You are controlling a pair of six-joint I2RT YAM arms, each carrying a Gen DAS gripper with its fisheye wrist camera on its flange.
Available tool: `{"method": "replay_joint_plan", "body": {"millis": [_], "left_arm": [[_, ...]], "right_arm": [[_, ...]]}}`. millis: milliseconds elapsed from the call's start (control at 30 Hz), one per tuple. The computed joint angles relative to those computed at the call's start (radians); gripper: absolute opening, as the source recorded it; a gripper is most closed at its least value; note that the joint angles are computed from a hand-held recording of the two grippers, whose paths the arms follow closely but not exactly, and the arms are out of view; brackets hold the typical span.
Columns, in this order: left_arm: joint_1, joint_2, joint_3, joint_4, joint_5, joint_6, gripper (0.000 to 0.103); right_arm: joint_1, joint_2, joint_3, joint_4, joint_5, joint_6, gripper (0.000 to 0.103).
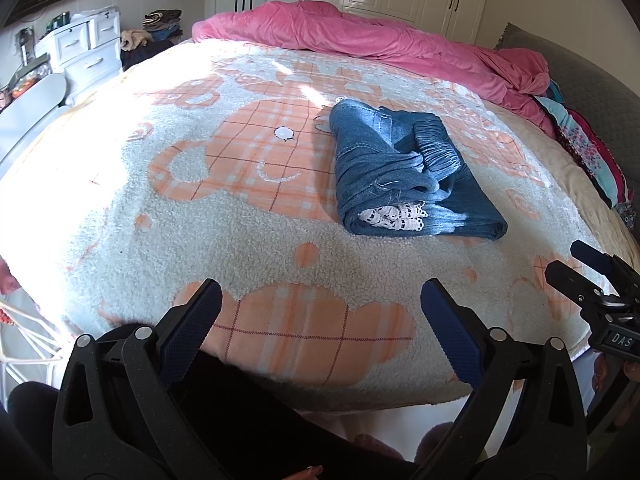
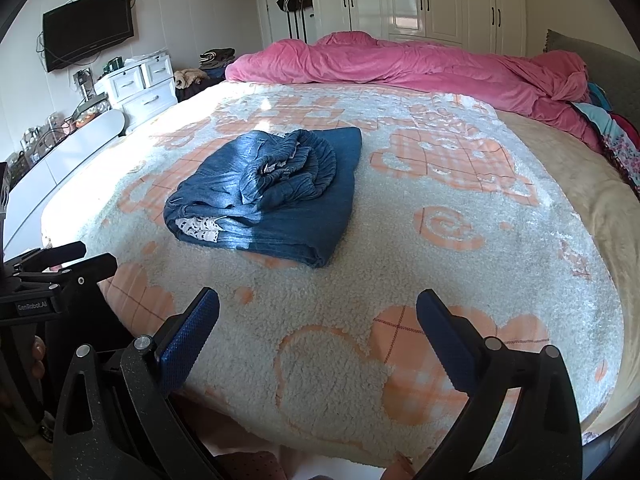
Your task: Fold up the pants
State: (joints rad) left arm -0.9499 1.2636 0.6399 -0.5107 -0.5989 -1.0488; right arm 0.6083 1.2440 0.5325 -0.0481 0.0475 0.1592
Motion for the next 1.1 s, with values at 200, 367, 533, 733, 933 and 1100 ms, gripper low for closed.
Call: {"method": "replay_joint_plan", "body": {"millis": [200, 367, 533, 733, 933, 1100], "left_arm": [[0.006, -0.001, 0.000, 0.005, 0.009, 0.008, 0.093], [0.009, 0.005, 0.005, -0.002, 0.009, 0.012, 0.093], [0.010, 0.005, 0.006, -0.005, 0.007, 0.015, 0.093], [0.028, -0.013, 0.002, -0.021, 0.009, 0.028, 0.093], [0.119, -0.027, -0.007, -0.080, 0.014, 0.001, 0.093], [0.396, -0.114, -0.054, -0.024, 0.112, 0.209, 0.093]], "right_arm": [[0.000, 0.001, 0.000, -0.002, 0.004, -0.001, 0.098], [0.002, 0.000, 0.001, -0.005, 0.006, 0.001, 0.098], [0.000, 0.005, 0.002, -0.003, 0.011, 0.000, 0.098], [-0.009, 0.017, 0.006, -0.002, 0.026, 0.000, 0.098], [-0.049, 0.051, 0.027, 0.006, 0.049, -0.010, 0.098], [-0.159, 0.134, 0.067, 0.033, 0.046, -0.035, 0.098]]}}
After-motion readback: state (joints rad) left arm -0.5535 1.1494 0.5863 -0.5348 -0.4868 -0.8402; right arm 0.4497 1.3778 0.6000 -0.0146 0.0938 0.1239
